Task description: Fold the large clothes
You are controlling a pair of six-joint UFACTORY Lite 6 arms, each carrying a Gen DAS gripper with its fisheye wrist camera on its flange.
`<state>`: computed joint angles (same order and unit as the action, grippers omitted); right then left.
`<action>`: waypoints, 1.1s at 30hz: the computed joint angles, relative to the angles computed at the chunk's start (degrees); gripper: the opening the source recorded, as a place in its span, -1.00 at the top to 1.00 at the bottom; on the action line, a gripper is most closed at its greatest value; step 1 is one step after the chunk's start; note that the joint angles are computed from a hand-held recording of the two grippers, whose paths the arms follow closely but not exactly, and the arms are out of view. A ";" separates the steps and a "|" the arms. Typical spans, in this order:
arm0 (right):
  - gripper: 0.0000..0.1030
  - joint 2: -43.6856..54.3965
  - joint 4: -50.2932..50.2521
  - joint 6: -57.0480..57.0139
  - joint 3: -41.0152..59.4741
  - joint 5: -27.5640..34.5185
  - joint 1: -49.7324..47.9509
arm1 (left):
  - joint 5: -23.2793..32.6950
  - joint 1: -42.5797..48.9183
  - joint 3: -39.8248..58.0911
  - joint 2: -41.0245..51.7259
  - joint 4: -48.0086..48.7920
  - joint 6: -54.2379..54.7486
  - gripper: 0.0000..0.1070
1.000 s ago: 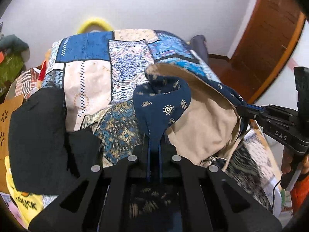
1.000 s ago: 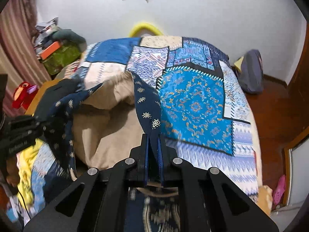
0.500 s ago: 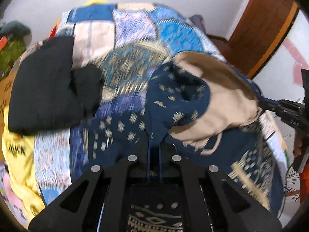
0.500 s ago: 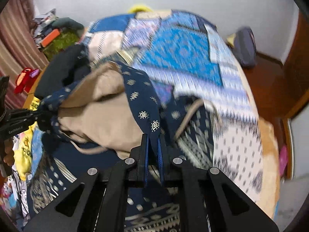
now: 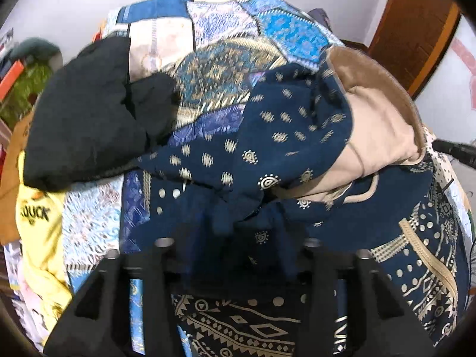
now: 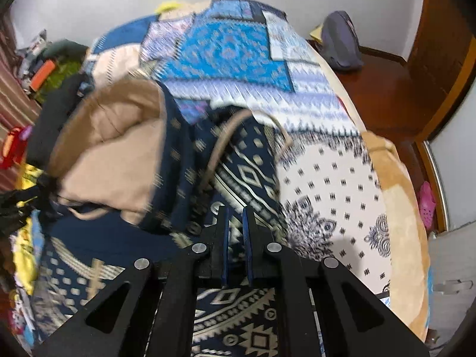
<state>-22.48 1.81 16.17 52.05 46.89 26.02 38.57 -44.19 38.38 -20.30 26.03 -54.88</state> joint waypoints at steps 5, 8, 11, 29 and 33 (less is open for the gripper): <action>0.29 0.79 -8.02 7.29 4.83 0.37 8.89 | 2.20 -0.46 6.57 1.07 0.37 1.63 -0.14; 0.08 4.31 -14.69 11.80 8.98 -0.41 13.50 | 1.37 0.50 12.11 4.50 0.56 3.53 -0.23; 0.08 9.00 -15.48 10.97 12.53 -1.02 14.40 | 0.98 1.07 18.07 9.22 0.84 5.42 -0.23; 0.18 30.54 4.80 -3.36 21.33 -12.24 4.04 | -11.13 9.09 34.75 35.82 -14.95 23.94 0.32; 0.82 31.69 9.56 -8.24 22.96 -11.14 3.26 | -12.67 11.52 33.95 36.20 -24.69 32.10 0.87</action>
<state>9.21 11.37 7.93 75.00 35.75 29.28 25.90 -32.67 72.34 15.90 1.34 -22.78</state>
